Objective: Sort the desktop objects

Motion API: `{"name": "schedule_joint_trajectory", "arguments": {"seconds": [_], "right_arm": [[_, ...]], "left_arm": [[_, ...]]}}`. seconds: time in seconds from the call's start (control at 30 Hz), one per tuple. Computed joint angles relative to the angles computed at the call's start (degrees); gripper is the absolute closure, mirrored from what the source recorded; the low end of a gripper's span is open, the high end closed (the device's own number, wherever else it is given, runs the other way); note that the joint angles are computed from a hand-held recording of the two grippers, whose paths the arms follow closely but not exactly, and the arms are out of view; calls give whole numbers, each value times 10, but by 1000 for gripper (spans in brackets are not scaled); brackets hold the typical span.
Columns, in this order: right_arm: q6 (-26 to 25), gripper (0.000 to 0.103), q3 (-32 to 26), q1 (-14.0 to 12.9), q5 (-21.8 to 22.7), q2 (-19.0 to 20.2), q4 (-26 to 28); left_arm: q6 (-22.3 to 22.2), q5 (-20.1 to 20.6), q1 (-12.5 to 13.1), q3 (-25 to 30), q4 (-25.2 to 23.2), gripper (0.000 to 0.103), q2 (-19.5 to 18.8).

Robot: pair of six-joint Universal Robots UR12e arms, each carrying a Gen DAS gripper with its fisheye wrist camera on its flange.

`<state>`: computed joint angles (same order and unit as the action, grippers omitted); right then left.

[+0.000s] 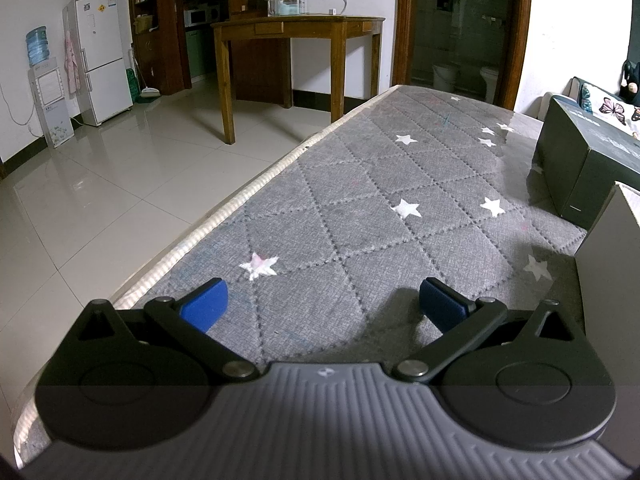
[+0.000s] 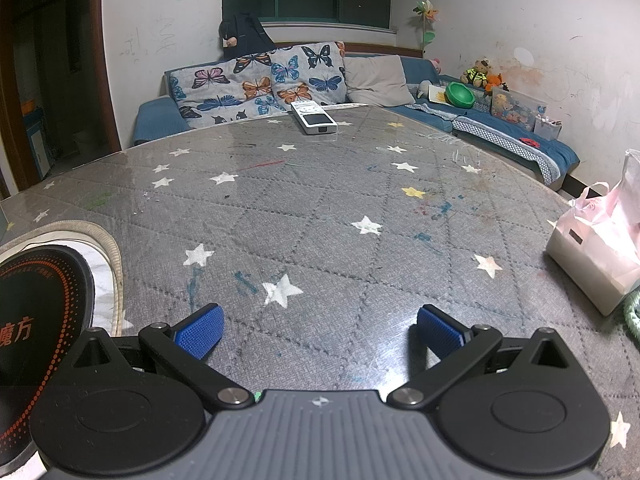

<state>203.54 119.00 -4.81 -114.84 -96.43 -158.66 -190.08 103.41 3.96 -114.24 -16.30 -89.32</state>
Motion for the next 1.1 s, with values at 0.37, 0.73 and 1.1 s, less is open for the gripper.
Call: {"name": "schedule_joint_trajectory", "arguments": {"seconds": [0.37, 0.73, 1.1], "right_arm": [[-2, 0, 5, 2, 8, -5, -4], [-27, 0, 25, 43, 18, -30, -14], [-93, 0, 43, 103, 24, -44, -50]], "left_arm": [[0, 0, 0, 0, 0, 0, 0], [0, 0, 1, 0, 0, 0, 0], [0, 0, 1, 0, 0, 0, 0]]}}
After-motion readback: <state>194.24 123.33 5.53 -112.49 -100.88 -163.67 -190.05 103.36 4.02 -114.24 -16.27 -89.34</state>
